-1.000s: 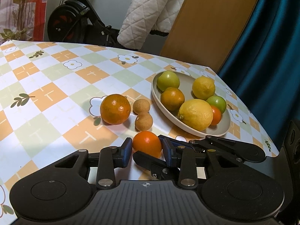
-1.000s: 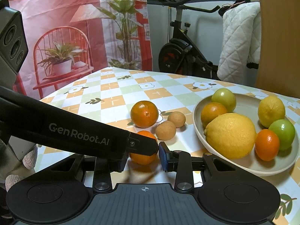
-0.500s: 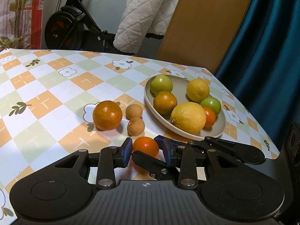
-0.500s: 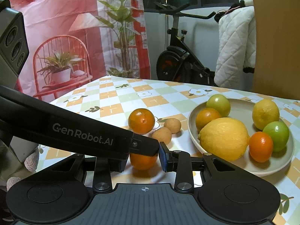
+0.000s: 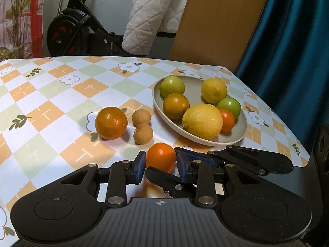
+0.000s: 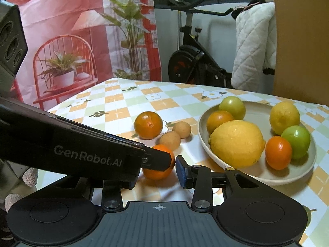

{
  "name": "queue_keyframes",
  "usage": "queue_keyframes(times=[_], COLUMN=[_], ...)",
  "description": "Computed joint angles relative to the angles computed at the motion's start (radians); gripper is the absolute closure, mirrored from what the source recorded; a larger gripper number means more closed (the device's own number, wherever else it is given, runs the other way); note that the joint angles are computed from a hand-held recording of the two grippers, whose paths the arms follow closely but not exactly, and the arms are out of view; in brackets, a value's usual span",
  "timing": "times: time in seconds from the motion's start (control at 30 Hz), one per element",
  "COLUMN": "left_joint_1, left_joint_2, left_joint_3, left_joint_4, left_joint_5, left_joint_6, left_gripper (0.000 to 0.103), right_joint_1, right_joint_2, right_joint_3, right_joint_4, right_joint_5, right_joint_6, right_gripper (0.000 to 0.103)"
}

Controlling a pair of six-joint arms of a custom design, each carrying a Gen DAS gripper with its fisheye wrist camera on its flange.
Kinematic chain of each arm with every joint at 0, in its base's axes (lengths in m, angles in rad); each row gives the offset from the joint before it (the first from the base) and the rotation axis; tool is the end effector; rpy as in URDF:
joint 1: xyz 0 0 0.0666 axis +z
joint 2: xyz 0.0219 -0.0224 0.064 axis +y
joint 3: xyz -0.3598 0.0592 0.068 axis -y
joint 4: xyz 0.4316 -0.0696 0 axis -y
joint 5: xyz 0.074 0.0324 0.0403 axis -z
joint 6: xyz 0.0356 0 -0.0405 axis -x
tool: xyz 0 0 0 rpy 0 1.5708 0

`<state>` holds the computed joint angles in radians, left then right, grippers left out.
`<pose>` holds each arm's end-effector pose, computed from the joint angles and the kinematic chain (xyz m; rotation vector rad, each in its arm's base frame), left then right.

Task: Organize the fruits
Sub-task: 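Lift the tangerine with the left gripper and carry it toward the plate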

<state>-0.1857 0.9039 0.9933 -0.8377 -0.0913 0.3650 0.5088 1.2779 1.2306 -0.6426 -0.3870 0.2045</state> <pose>0.3570 -0.0642 0.4193 -0.2539 2.3076 -0.1732 0.4274 0.2533 0.4061 -0.9842 2.0441 0.5989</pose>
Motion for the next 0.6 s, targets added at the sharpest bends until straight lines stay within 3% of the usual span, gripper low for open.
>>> queue_keyframes(times=[0.3,0.6], left_joint_1=[0.022,0.037], left_joint_2=[-0.005,-0.01], left_joint_3=[-0.01,-0.013], left_joint_4=[0.01,0.032], left_joint_5=[0.04,0.054], left_joint_6=[0.014,0.023], left_gripper=[0.075,0.075], right_joint_1=[-0.007,-0.008], right_joint_2=[0.026,0.027], right_joint_3=[0.025,0.022], right_joint_4=[-0.043,-0.026], right_joint_5=[-0.002,0.008], right_joint_6=[-0.031,-0.053], right_gripper=[0.065,0.068])
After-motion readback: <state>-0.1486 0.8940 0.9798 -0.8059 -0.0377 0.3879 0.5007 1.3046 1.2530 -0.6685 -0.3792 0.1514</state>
